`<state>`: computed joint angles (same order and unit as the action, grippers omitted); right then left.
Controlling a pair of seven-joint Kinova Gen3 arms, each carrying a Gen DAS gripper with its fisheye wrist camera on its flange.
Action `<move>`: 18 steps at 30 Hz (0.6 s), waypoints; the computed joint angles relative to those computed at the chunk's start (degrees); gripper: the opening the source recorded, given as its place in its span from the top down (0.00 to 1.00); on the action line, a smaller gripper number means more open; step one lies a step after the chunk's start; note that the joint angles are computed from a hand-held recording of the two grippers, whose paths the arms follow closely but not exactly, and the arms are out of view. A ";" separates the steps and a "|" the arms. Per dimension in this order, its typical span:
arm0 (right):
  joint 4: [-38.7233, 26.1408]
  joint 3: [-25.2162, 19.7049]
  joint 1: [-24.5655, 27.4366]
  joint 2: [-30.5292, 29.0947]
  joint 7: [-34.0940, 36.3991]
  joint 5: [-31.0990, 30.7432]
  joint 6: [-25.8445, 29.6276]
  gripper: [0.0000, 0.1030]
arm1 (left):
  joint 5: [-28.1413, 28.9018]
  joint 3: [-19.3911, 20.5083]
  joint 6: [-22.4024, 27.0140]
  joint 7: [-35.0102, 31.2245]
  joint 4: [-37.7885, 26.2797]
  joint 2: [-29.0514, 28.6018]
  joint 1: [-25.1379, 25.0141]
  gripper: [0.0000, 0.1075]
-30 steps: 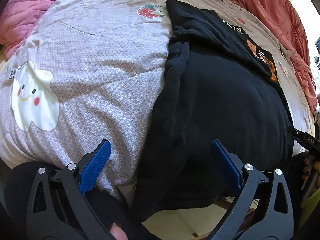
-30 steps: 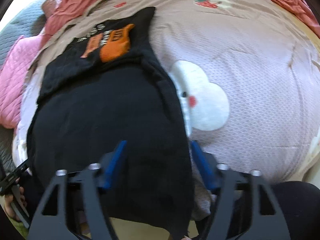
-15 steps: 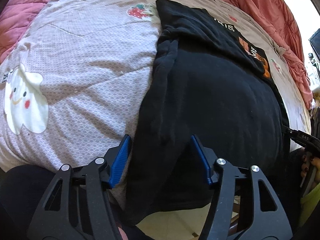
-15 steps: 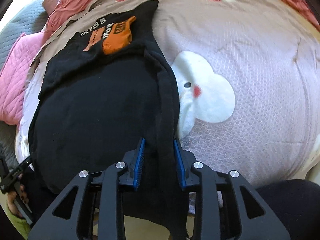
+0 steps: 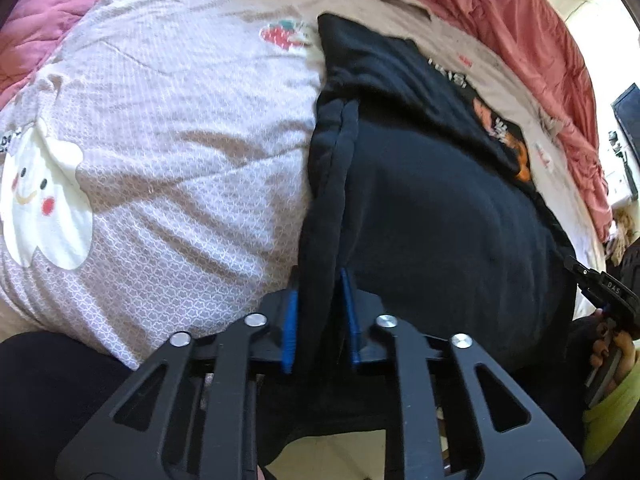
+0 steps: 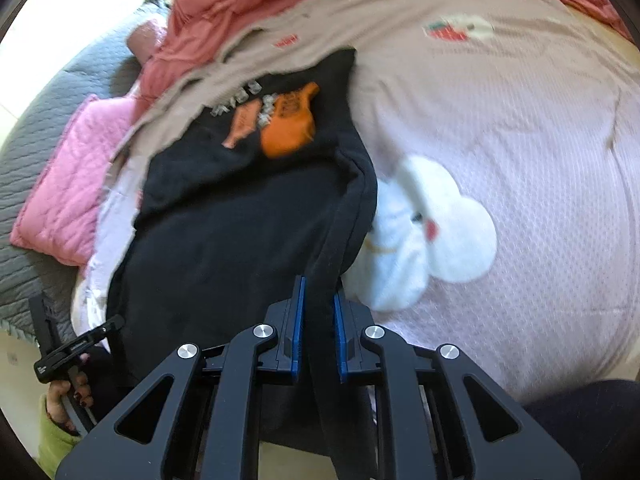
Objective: Fold small clothes
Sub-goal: 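Close the right tool on the shirt hem while the left tool grasps the hem too, then lift the hem with both tools and fold it over toward the collar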
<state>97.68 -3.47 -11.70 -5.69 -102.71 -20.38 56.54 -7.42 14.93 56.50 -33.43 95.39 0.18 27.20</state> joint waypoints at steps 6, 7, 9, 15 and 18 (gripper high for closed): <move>0.74 0.98 0.27 -0.82 3.54 -2.45 -2.96 0.92 | -0.01 0.25 -2.71 -0.81 1.02 -1.85 -0.63 0.95; 0.54 1.06 -0.13 -0.75 2.75 -1.54 -2.59 0.92 | -0.66 0.54 -2.75 -0.65 0.79 -1.89 -0.59 0.95; -0.66 -0.58 0.25 0.23 -0.37 1.88 -1.27 0.91 | -1.11 0.83 -2.62 -0.86 0.43 -1.73 -0.54 0.95; -4.00 -2.24 -0.90 3.41 -7.13 8.89 5.38 0.58 | -0.38 0.39 -0.38 -1.58 -0.88 0.60 -0.08 0.94; -5.47 -2.57 -1.80 5.48 -9.49 11.35 9.07 0.57 | 1.10 -0.18 -0.15 -2.49 -0.97 1.47 -0.04 0.92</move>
<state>92.21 -6.04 -13.50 -0.20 -112.20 -9.03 65.61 -6.32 14.75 56.34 -35.92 94.42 1.65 27.16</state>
